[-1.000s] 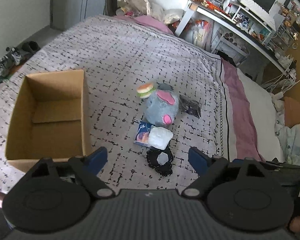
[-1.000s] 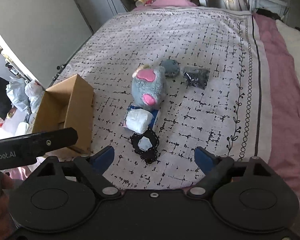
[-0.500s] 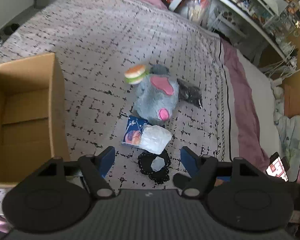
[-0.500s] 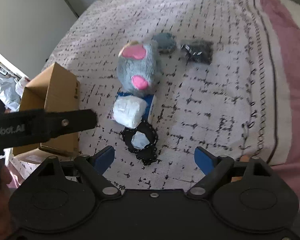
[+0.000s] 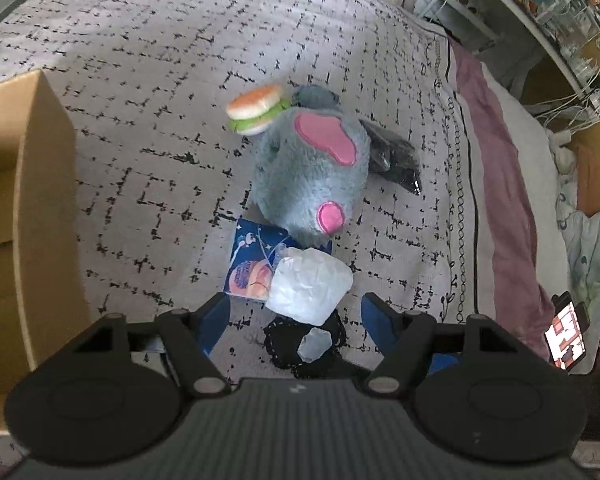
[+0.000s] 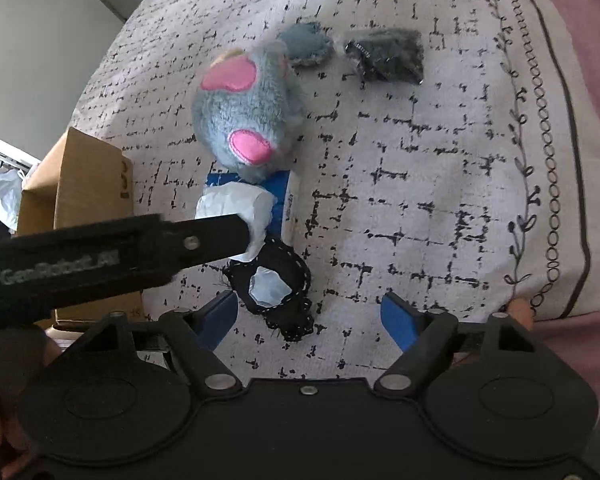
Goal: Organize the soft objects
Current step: 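Grasp the white tissue bundle with the left gripper while the right grasps the black-white plush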
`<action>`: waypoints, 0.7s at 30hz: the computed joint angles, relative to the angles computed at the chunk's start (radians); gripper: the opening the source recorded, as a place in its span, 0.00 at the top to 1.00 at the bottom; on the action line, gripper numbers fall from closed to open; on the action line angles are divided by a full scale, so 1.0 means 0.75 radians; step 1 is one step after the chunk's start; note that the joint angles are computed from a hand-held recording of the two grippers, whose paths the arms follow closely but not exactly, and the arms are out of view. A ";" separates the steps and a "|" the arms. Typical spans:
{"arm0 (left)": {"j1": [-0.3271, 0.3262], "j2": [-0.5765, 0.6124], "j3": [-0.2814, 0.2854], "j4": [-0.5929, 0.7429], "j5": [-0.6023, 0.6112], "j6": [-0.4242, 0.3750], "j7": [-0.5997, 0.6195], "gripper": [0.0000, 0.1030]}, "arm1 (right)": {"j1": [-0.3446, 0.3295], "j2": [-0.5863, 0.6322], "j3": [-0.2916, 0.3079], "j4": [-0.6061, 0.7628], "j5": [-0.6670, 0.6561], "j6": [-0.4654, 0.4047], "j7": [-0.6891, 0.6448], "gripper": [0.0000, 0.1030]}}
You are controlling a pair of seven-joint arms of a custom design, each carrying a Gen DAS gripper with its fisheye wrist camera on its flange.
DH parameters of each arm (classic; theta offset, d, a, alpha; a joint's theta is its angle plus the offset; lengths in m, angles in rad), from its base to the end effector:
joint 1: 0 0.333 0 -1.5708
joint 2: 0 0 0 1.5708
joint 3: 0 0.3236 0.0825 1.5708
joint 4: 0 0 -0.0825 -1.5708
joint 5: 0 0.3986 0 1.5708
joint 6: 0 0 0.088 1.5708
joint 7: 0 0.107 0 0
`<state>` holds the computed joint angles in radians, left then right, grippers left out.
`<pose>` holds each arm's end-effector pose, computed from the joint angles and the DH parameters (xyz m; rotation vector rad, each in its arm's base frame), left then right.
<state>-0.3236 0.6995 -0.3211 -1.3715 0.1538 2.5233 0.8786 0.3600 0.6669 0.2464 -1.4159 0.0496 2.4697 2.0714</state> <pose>0.6639 -0.4207 0.3706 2.2186 -2.0769 0.7627 0.6603 0.4048 0.3582 -1.9050 1.9222 0.1099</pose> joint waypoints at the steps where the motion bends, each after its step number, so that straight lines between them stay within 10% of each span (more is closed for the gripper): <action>1: -0.001 0.013 -0.002 0.012 -0.001 -0.002 0.004 0.31 | 0.001 0.013 0.002 0.016 0.003 -0.012 0.000 0.25; 7: -0.007 0.046 0.011 0.037 0.016 -0.001 0.000 0.56 | 0.018 0.064 -0.014 0.085 0.003 -0.057 0.041 0.25; 21: 0.028 -0.060 0.023 -0.116 0.058 0.113 -0.063 0.56 | 0.109 0.168 -0.078 0.247 -0.121 -0.113 0.115 0.25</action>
